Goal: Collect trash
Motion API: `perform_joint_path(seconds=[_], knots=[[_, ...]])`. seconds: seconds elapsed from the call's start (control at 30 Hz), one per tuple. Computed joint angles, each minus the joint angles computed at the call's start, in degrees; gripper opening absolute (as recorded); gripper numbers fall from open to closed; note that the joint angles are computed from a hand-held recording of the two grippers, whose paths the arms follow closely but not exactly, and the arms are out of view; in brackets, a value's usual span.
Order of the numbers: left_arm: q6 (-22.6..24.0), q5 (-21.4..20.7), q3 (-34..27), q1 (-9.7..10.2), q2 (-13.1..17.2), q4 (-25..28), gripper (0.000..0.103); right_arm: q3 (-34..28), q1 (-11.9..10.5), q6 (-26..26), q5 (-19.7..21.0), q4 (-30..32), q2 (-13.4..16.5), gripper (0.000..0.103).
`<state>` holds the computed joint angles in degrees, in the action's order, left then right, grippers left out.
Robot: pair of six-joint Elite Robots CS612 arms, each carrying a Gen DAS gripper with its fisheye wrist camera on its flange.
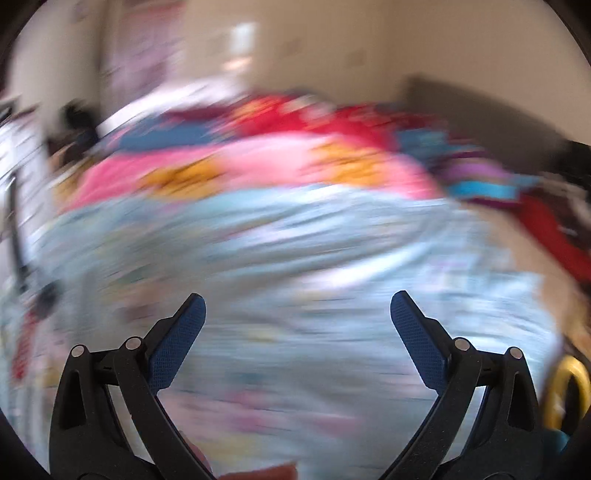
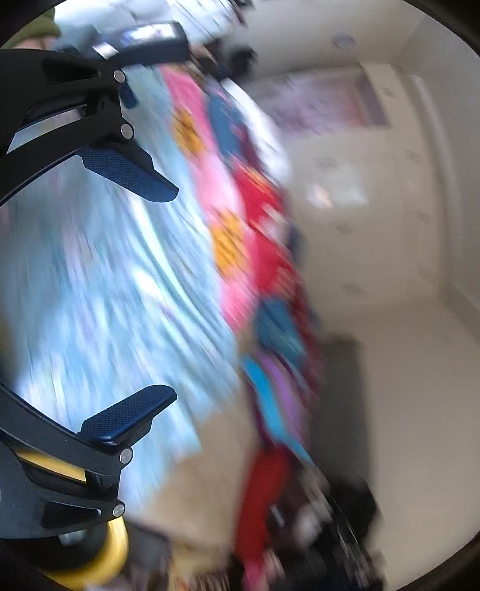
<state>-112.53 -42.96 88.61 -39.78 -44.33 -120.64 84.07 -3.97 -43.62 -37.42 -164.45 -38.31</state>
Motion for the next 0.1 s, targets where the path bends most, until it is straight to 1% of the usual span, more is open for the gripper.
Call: perform_joint_path(seconds=[0.03,0.07,0.1], knots=[[-4.1,-3.3,1.5,0.72,-0.8,3.6,0.092,0.3,2.5,-5.0,-3.8,6.0,0.0,0.097],[-6.3,-5.1,2.7,1.11,-1.3,5.4,0.092,-0.1,3.9,-9.3,-6.4,12.0,0.0,0.097],[-8.7,-7.4,4.6,1.58,-1.8,6.4,0.092,-0.9,5.9,-13.8,-11.1,18.0,0.4,0.097]])
